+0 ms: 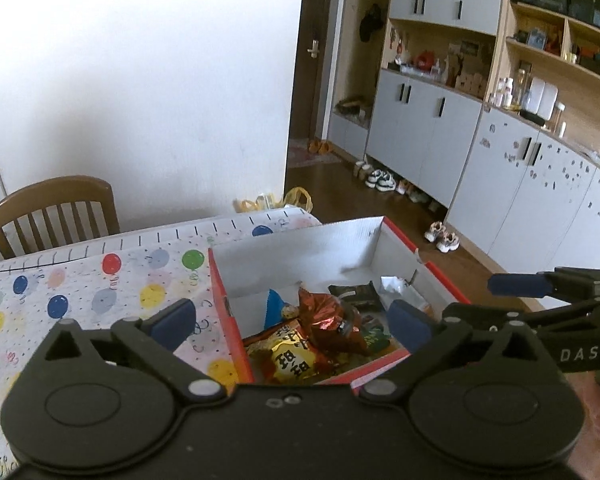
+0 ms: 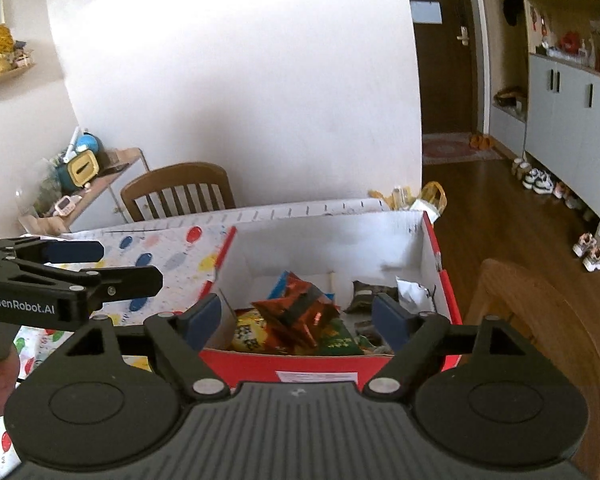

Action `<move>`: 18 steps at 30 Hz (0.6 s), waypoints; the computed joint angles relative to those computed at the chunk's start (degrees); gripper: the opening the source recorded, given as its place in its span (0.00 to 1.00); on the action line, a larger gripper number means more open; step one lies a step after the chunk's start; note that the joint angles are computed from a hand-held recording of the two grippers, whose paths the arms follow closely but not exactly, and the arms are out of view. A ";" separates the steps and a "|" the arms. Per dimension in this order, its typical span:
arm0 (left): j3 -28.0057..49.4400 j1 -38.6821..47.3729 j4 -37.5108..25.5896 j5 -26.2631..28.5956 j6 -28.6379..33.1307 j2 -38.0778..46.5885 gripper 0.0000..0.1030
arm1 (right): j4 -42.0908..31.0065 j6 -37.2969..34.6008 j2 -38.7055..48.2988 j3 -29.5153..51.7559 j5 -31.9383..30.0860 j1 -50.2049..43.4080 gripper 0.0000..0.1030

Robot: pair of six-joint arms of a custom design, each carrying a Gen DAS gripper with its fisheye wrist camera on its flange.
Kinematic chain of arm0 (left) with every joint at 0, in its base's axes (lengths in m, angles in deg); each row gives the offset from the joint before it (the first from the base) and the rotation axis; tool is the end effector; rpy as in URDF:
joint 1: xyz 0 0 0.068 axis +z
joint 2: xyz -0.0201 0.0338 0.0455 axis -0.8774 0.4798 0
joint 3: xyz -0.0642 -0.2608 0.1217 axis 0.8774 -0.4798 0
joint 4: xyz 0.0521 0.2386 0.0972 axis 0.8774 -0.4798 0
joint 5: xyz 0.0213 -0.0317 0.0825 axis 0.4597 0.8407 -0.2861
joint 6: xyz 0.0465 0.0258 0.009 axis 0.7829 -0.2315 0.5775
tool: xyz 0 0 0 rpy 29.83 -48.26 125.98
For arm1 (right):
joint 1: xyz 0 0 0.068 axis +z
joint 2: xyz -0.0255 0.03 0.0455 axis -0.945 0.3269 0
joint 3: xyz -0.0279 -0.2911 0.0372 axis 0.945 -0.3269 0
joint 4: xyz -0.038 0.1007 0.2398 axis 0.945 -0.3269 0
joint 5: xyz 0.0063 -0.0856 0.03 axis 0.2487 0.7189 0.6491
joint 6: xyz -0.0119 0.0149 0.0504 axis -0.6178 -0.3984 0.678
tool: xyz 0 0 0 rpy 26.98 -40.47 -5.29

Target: Organize snacks

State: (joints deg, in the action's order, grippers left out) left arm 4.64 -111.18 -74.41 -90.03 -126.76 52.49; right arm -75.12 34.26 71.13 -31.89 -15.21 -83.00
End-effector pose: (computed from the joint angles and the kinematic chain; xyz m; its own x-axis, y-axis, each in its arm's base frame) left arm 0.1809 -0.1812 0.2079 -0.5996 -0.0874 -0.7955 -0.0430 0.9961 -0.0770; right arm 0.2455 -0.0281 0.1857 -0.5652 -0.1597 -0.8094 -0.5344 0.8183 0.2117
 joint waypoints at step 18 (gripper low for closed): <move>-2.41 -9.70 -11.58 -8.17 -13.40 -7.79 1.00 | -3.81 0.16 -12.34 -5.85 -6.17 -4.69 0.99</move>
